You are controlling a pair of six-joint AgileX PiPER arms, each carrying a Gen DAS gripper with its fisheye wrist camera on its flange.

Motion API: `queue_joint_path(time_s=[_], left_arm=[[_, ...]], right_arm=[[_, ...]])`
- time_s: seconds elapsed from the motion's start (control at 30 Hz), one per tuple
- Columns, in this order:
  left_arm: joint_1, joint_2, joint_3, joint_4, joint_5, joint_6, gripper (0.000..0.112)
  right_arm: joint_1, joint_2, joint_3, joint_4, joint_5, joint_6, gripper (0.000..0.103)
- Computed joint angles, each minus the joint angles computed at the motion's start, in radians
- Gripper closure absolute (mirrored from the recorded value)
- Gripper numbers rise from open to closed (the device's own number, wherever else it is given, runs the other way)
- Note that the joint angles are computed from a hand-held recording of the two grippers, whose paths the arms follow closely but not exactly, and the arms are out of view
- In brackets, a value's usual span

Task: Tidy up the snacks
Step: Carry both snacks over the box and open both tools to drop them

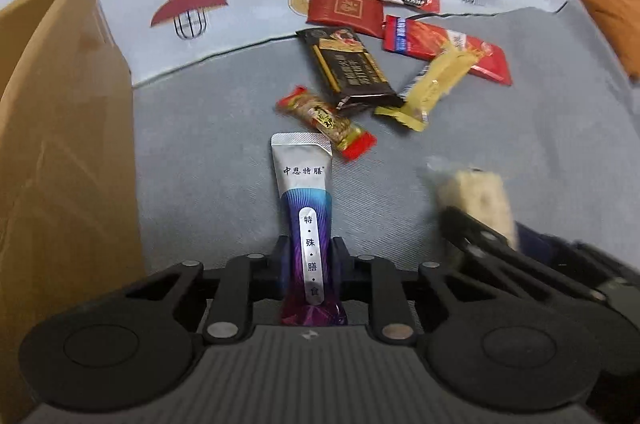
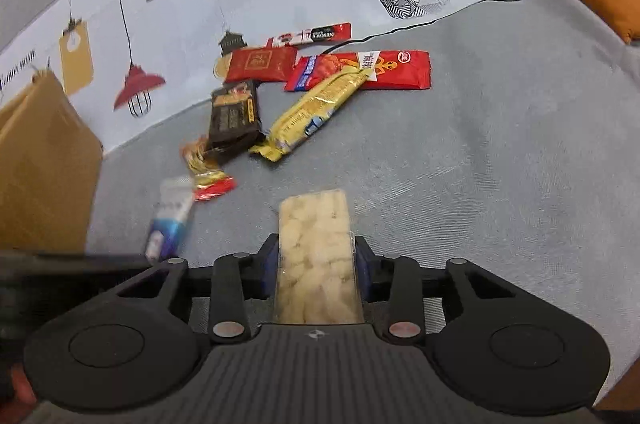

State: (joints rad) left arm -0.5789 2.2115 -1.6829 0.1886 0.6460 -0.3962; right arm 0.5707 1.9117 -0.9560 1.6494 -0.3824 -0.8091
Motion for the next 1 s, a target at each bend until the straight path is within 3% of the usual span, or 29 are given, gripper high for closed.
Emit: queue_joint_path(time_s=[0.13, 0.33, 0.53, 0.67, 0.73, 0.9, 1.0], left_arm=[[-0.001, -0.088, 0.091, -0.022, -0.037, 0.000, 0.090], [-0.008, -0.230, 0.183, 0.007, -0.038, -0.008, 0.090], [-0.002, -0.418, 0.306, 0.101, -0.075, -0.045, 0.090], [0.001, -0.525, 0.358, 0.228, -0.033, -0.119, 0.090], [0.001, -0.576, 0.378, 0.280, 0.002, -0.153, 0.090], [0.011, -0.711, 0.450, 0.399, 0.050, -0.233, 0.090], [0.053, -0.787, 0.482, 0.372, 0.052, -0.215, 0.090]], right_arm=[[0.002, -0.039, 0.039, -0.092, -0.024, 0.150, 0.065], [0.031, -0.169, 0.104, -0.161, -0.070, 0.212, 0.065], [0.121, -0.294, 0.151, -0.224, -0.199, 0.281, 0.064], [0.258, -0.323, 0.148, -0.282, -0.339, 0.318, 0.064], [0.284, -0.344, 0.156, -0.381, -0.344, 0.382, 0.064], [0.279, -0.390, 0.209, -0.795, -0.345, 0.731, 0.064], [0.235, -0.380, 0.204, -1.033, -0.352, 0.947, 0.064]])
